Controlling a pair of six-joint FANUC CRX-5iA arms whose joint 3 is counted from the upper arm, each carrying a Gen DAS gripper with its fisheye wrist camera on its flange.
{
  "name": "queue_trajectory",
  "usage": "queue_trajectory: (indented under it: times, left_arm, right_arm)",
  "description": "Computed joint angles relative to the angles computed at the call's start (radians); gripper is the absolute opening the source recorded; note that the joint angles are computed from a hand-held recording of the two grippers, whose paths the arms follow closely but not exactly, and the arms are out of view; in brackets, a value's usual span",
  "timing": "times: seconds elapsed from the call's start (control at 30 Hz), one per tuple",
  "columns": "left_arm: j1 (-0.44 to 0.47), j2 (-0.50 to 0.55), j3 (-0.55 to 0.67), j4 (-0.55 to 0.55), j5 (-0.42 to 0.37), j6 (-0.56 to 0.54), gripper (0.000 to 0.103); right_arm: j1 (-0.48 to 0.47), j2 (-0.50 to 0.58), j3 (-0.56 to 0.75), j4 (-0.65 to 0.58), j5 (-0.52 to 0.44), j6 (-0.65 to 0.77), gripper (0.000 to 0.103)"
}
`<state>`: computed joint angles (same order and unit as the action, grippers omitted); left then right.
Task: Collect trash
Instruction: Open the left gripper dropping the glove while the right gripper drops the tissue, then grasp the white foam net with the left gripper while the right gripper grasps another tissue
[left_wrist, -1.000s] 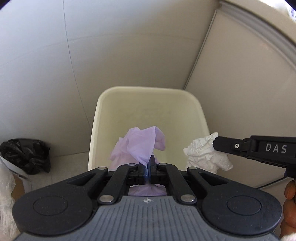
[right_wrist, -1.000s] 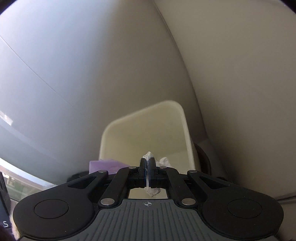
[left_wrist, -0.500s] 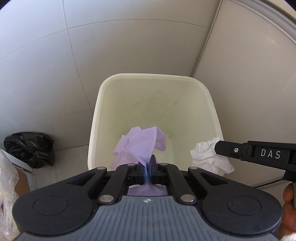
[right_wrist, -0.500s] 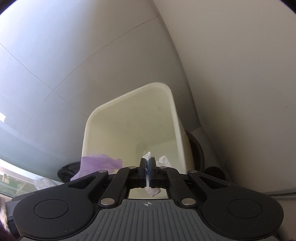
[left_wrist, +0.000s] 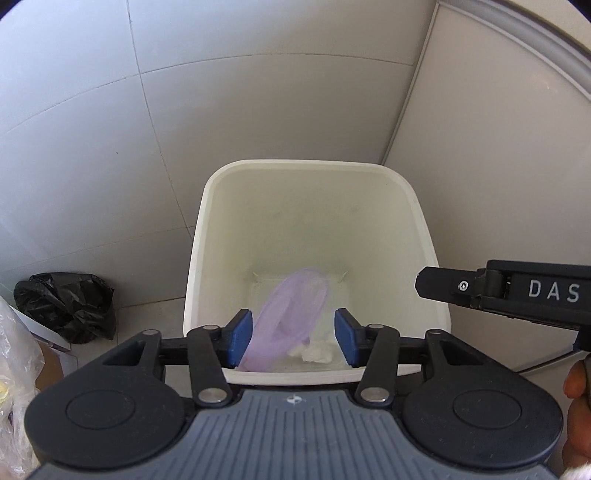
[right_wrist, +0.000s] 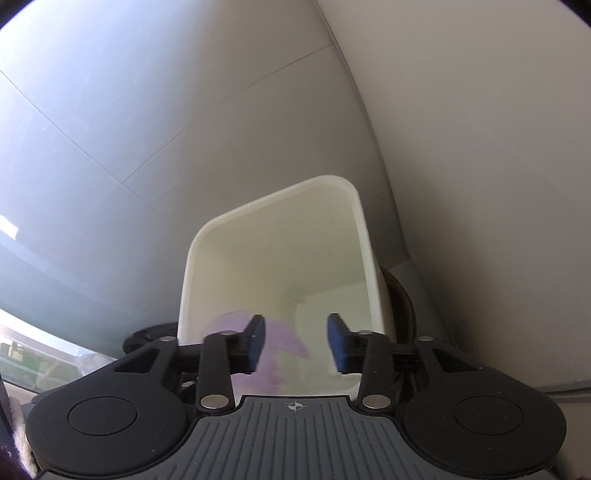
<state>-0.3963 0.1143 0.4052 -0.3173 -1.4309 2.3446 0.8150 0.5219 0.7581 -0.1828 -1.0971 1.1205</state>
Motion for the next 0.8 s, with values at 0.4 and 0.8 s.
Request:
queue_trajectory:
  times: [0.4, 0.8]
  left_arm:
    - [-0.016, -0.007, 0.021, -0.013, 0.003, -0.012, 0.063]
    - [-0.033, -0.04, 0.044, -0.031, 0.015, -0.032, 0.091]
  right_arm:
    - [0.001, -0.042, -0.022, 0.011, 0.015, 0.006, 0.061]
    - [0.025, -0.08, 0.022, 0.042, 0.012, 0.076, 0.081]
